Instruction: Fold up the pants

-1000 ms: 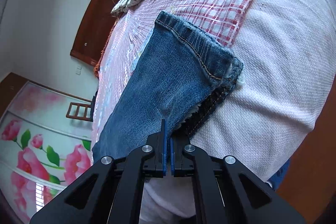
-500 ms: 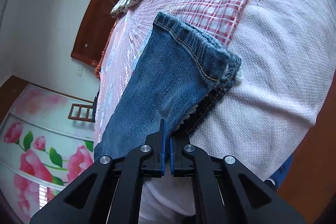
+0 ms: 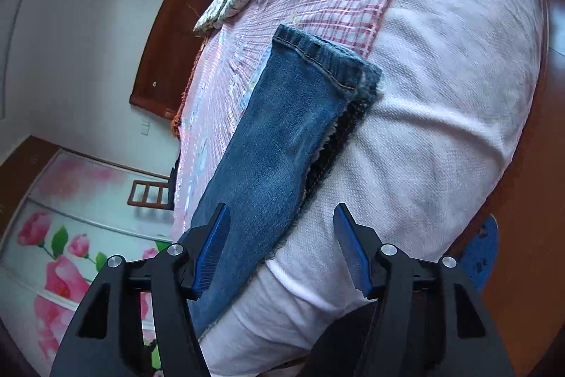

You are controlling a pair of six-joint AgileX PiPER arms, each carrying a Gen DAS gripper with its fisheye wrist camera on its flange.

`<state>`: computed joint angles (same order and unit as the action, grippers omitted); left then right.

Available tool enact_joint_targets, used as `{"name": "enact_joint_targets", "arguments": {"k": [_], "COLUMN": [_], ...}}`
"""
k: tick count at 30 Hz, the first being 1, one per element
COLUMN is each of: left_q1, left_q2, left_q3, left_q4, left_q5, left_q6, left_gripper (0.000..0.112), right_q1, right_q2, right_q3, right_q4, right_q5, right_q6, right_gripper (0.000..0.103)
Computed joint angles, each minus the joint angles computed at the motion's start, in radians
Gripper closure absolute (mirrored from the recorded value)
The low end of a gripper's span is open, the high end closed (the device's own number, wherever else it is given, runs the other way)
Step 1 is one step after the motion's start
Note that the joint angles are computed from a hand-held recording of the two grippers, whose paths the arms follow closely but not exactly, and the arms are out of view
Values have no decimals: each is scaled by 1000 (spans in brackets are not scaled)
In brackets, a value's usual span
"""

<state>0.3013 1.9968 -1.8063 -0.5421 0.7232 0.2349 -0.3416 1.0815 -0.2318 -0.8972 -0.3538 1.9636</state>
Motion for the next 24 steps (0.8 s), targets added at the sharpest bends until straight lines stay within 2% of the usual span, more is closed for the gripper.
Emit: {"name": "enact_joint_targets", "arguments": {"k": [3, 5, 8, 11, 13, 17, 19, 20, 24], "left_q1": [-63, -134, -242, -360, -437, -572, -644, -673, -718], "left_q2": [-81, -127, -149, -145, -139, -128, -116, -114, -8], "left_q3": [112, 178, 207, 183, 151, 102, 72, 65, -69], "left_q4": [-124, -196, -284, -296, -286, -276, -237, -228, -200], "left_q5": [54, 88, 173, 230, 251, 288, 279, 281, 315], "left_q6": [212, 341, 431, 435, 413, 397, 382, 377, 316], "left_gripper": [26, 22, 22, 22, 21, 20, 20, 20, 20], "right_q1": [-21, -74, -213, -370, -431, -456, -422, -399, -390], "right_q2": [-22, -54, -71, -41, 8, 64, 91, 109, 162], "right_q3": [78, 138, 180, 171, 161, 103, 59, 51, 51], "right_q4": [214, 288, 207, 53, 33, 7, -15, 25, 95], "right_q5": [-64, -145, -245, -340, -412, -401, -322, -317, -366], "right_q6": [-133, -165, -94, -15, -36, -47, -19, -44, -101], "right_gripper": [43, 43, 43, 43, 43, 43, 43, 43, 43]}}
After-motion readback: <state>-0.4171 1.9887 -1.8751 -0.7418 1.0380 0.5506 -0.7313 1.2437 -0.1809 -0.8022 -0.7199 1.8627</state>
